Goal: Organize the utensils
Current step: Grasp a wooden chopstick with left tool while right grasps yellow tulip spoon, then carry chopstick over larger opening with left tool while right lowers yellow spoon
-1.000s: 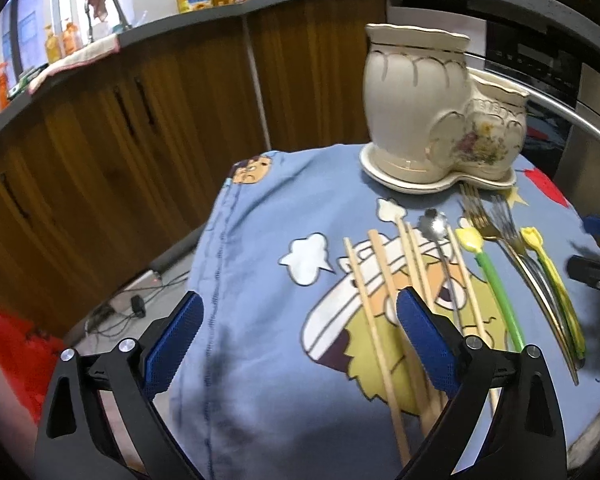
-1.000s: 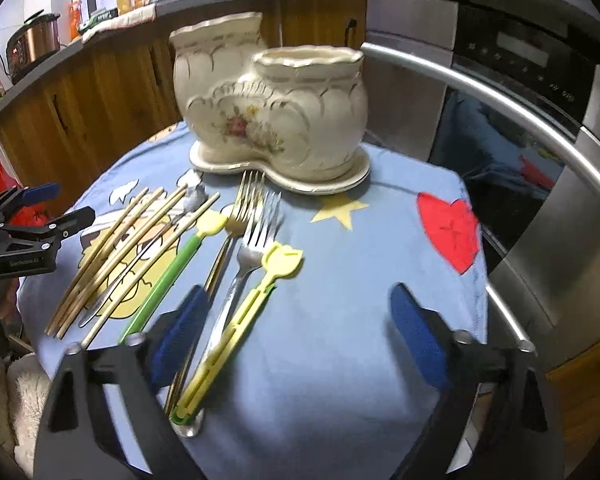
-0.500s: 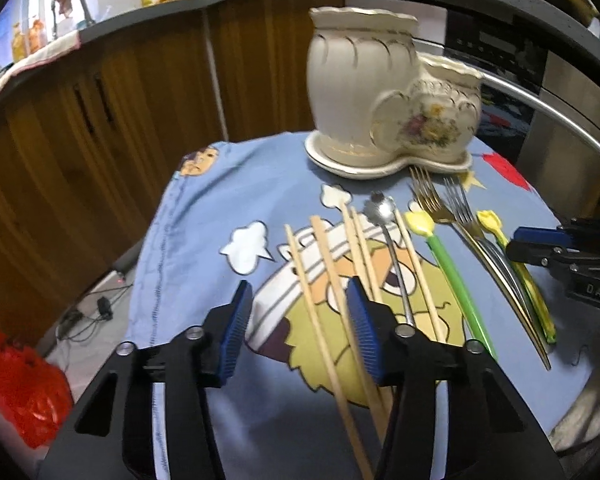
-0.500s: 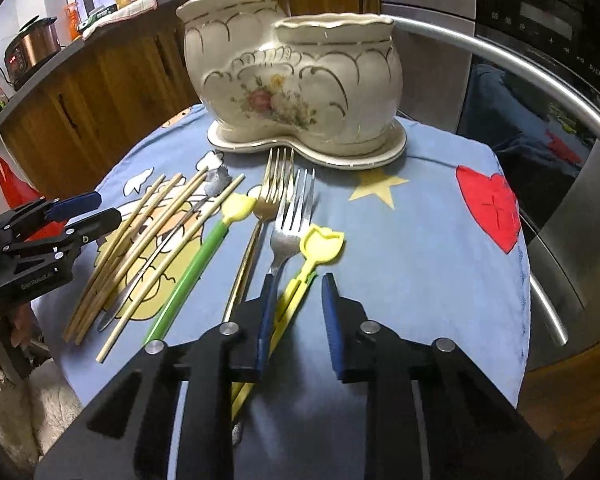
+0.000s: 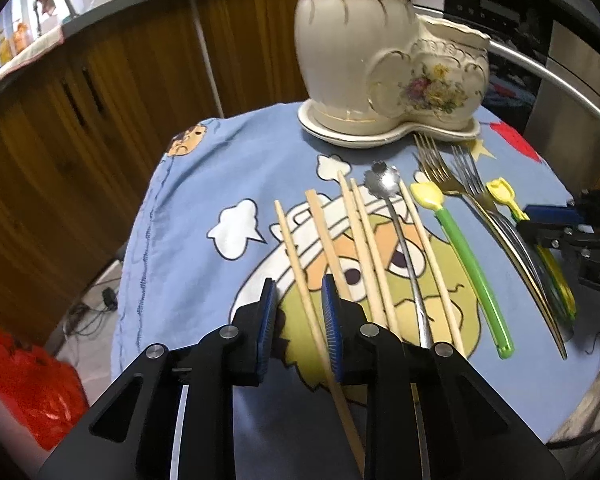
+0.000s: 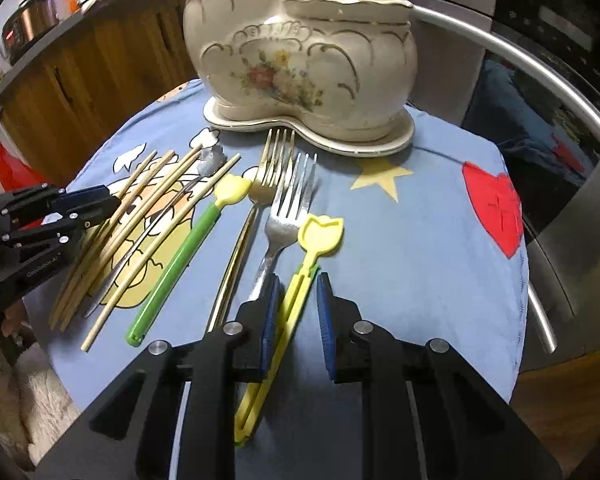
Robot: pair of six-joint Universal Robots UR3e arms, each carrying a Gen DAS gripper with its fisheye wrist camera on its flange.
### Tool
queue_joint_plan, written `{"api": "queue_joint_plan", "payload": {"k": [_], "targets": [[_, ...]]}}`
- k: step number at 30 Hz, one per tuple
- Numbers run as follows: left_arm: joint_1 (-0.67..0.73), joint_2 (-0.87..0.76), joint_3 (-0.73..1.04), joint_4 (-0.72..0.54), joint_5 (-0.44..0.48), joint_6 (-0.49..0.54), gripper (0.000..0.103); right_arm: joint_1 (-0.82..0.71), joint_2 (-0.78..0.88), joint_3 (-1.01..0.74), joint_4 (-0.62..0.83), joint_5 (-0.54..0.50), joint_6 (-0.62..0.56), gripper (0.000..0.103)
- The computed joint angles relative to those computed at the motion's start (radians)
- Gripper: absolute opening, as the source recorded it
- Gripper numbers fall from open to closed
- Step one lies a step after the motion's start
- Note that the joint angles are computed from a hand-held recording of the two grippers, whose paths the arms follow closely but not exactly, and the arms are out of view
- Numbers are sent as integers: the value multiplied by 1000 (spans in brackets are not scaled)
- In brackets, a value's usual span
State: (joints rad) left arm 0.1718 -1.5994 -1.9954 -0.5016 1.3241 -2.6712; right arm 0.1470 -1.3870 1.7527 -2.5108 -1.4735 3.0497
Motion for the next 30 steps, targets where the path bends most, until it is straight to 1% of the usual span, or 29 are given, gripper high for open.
{"api": "queue_joint_plan", "payload": {"k": [3, 8, 9, 10, 11, 14, 17, 20, 21, 23, 25, 26, 28, 30], "targets": [[2, 2, 21, -44, 0, 8, 25, -17, -6, 10, -6, 28, -12, 17], [-22, -9, 30, -31, 36, 19, 25, -28, -13, 36, -42, 38, -26, 12], [-19, -10, 35, -40, 28, 16, 22, -31, -16, 42, -47, 42, -31, 11], [-16, -11, 42, -52, 17, 15, 13, -35, -20, 49, -54, 47, -35, 10], [-16, -11, 43, -57, 16, 10, 8, -39, -23, 56, -62, 53, -37, 10], [-28, -14, 31, -19, 42, 7, 6, -55, -39, 85, -89, 78, -47, 10], [-19, -8, 6, 15, 29, 1, 6, -74, -60, 119, -119, 112, -57, 10], [2, 6, -36, 86, 5, -12, 5, -108, -98, 160, -157, 171, -64, 10], [23, 19, -56, 112, -27, -16, 5, -126, -116, 178, -180, 201, -63, 10], [67, 44, -83, 137, -93, -25, 5, -141, -137, 195, -215, 216, -59, 10], [126, 84, -121, 171, -182, -35, 5, -156, -153, 200, -236, 241, -55, 10], [143, 96, -124, 173, -207, -41, 5, -173, -167, 207, -252, 271, -54, 10], [200, 135, -131, 177, -294, -62, 5, -195, -184, 210, -289, 307, -48, 10], [229, 150, -104, 175, -354, -94, 5, -223, -193, 201, -342, 351, -36, 10]]}}
